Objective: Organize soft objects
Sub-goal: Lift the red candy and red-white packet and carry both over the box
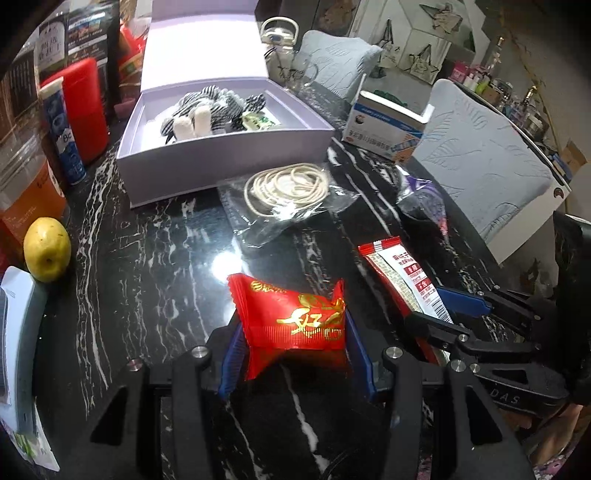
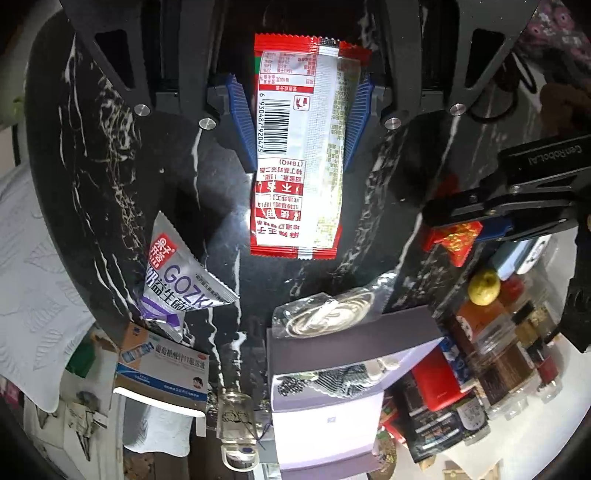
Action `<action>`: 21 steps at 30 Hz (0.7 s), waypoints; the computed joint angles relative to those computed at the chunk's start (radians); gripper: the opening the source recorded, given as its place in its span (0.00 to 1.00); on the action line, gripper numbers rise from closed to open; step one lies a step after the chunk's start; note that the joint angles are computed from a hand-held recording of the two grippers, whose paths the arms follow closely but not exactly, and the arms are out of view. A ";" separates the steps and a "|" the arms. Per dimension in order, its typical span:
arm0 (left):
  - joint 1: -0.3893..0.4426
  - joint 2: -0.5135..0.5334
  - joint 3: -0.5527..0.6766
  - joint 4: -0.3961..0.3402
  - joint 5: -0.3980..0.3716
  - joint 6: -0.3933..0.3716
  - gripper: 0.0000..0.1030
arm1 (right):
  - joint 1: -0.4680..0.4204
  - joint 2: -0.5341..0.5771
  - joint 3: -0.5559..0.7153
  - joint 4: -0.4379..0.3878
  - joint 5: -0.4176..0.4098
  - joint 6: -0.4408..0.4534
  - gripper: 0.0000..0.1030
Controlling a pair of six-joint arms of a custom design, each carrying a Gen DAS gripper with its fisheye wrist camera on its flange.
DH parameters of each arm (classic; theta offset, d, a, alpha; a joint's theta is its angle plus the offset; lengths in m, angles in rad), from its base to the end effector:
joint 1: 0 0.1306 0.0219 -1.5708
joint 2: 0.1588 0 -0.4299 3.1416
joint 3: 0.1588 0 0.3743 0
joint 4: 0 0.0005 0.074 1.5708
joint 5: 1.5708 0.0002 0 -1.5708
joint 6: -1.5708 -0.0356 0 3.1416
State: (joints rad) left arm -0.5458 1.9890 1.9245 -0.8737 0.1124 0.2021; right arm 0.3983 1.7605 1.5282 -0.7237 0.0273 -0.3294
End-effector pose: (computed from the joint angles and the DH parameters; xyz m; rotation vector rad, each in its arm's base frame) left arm 0.5912 -0.3643 0.3784 0.4838 2.5120 -0.4398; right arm 0.5499 0.2298 0.3589 -0.0766 2.5447 0.2551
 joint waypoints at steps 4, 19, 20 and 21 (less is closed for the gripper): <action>-0.005 -0.029 -0.032 0.037 -0.001 -0.002 0.48 | 0.005 -0.032 -0.028 0.029 0.004 -0.015 0.44; -0.003 -0.015 0.079 0.084 0.041 -0.051 0.48 | -0.030 -0.074 -0.008 0.126 -0.063 -0.018 0.44; -0.001 -0.008 0.099 0.084 0.039 -0.057 0.48 | -0.034 -0.071 0.001 0.130 -0.065 -0.015 0.44; 0.001 -0.003 0.113 0.086 0.034 -0.062 0.48 | -0.038 -0.068 0.012 0.131 -0.066 -0.011 0.44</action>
State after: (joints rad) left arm -0.5452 1.9861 2.0376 -0.7875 0.1463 0.1397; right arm 0.3607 1.6928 1.5401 -0.5925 -0.0392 -0.3408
